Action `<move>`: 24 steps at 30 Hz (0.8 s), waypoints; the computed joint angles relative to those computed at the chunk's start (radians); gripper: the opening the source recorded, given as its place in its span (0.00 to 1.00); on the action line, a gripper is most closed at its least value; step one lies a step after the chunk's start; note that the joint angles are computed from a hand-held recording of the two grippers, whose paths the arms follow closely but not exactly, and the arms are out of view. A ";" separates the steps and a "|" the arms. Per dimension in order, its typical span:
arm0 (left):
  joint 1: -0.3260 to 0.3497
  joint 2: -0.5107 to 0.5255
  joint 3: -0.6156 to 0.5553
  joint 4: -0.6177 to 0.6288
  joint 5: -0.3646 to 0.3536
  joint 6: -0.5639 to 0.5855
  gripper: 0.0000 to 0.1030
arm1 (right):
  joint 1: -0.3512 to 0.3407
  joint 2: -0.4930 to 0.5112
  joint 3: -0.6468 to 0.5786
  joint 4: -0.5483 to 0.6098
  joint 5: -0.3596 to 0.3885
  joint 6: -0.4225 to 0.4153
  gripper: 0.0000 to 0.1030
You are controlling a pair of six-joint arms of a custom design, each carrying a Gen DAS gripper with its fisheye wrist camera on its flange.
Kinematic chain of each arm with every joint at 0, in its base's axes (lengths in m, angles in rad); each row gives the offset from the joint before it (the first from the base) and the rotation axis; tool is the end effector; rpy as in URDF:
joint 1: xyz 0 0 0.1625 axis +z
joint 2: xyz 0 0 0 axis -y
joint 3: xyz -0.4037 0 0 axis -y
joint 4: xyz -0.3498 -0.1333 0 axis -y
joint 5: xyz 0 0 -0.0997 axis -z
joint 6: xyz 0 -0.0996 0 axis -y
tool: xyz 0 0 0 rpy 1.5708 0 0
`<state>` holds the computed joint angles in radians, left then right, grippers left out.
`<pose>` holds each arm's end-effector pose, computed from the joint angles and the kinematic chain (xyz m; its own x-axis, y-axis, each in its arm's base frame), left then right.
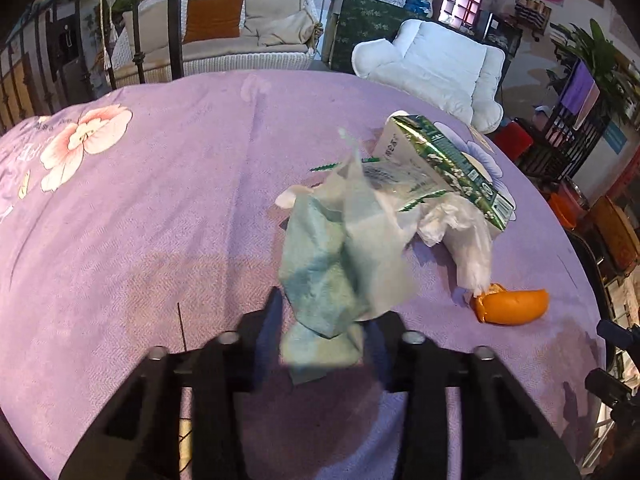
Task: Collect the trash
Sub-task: 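Grasp the green cloth with the left tool while the right tool grasps the orange carrot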
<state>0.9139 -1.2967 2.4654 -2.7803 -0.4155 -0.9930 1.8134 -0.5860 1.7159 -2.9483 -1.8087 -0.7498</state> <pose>-0.0344 -0.4122 0.1931 -0.6981 -0.5443 -0.4651 0.0464 0.6139 -0.7880 0.2522 -0.5619 0.0000 -0.5418 -0.7712 0.3342 -0.8228 0.5678 -0.0237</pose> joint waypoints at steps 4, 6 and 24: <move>-0.037 -0.028 0.048 -0.016 0.023 -0.050 0.14 | 0.024 0.042 -0.055 0.037 -0.024 -0.033 0.83; -0.070 -0.060 0.065 0.065 0.044 -0.122 0.13 | 0.036 0.066 -0.092 0.071 -0.036 -0.049 0.83; -0.216 -0.207 0.116 0.532 0.064 -0.529 0.12 | 0.083 0.261 -0.345 0.216 -0.222 -0.164 0.48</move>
<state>0.6980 -1.5040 2.5814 -2.2488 -0.3518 -1.5222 1.8961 -0.3247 1.3709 -2.7321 -2.0303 -0.9141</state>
